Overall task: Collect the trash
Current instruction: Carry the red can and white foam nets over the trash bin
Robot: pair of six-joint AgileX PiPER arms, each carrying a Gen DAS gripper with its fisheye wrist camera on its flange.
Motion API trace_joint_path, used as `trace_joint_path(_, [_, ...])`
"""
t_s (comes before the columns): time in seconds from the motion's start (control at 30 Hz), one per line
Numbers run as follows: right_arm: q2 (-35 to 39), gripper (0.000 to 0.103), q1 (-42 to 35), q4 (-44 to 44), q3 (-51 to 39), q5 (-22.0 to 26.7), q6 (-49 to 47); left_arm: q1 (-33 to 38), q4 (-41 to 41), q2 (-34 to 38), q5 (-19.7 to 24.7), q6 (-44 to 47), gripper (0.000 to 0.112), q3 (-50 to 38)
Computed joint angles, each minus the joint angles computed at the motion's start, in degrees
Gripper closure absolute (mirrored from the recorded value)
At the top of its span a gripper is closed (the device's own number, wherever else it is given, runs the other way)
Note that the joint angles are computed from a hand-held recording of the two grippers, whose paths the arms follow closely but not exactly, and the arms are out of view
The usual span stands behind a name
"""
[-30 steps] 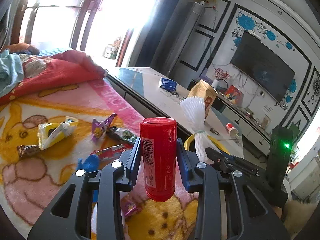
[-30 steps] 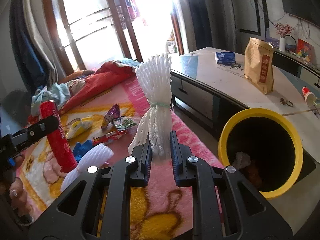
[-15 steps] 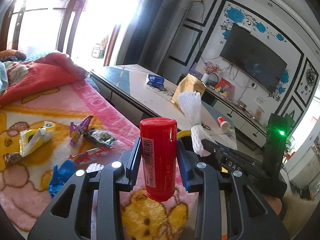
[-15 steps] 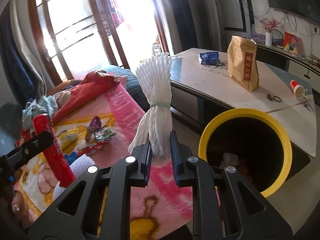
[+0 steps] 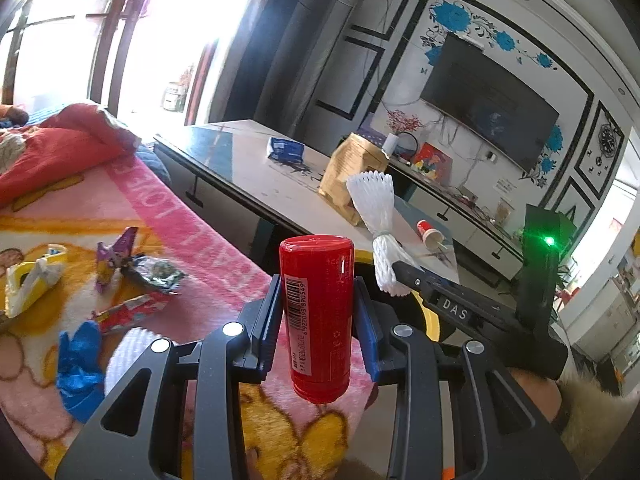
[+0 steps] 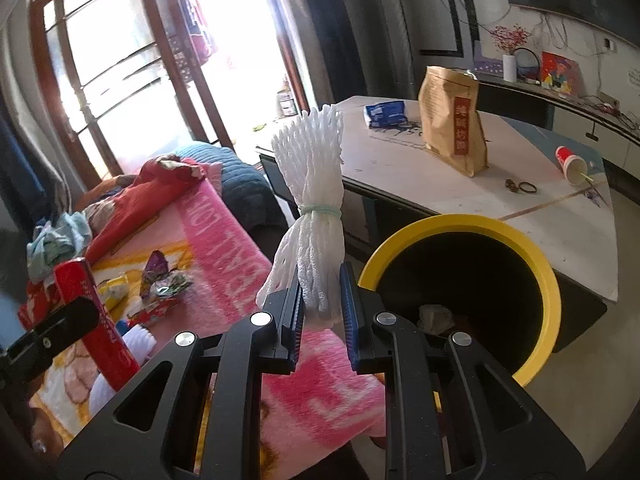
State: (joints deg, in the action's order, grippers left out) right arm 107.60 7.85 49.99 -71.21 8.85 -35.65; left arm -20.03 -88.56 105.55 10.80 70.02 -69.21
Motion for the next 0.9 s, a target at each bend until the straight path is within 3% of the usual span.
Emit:
trace_joint_path(0.33, [1.1,0.091,-2.8,-4.1,-1.0,0.0,4.4,-2.1,1.6,2.8,0.2,-1.9,0.080,-2.6])
trace_joint_path(0.73, [3.2,0.091,-6.1,-14.7,-2.3,0.4,16.1,-4.4,7.9,7.7,0.9,-7.9,0.080,-8.3])
trace_joint_path(0.9, [3.9,0.091,-7.4,-15.1,-2.5,1.0,16.3,-5.4,11.0,9.5,1.0,-11.0,0.080,-10.5])
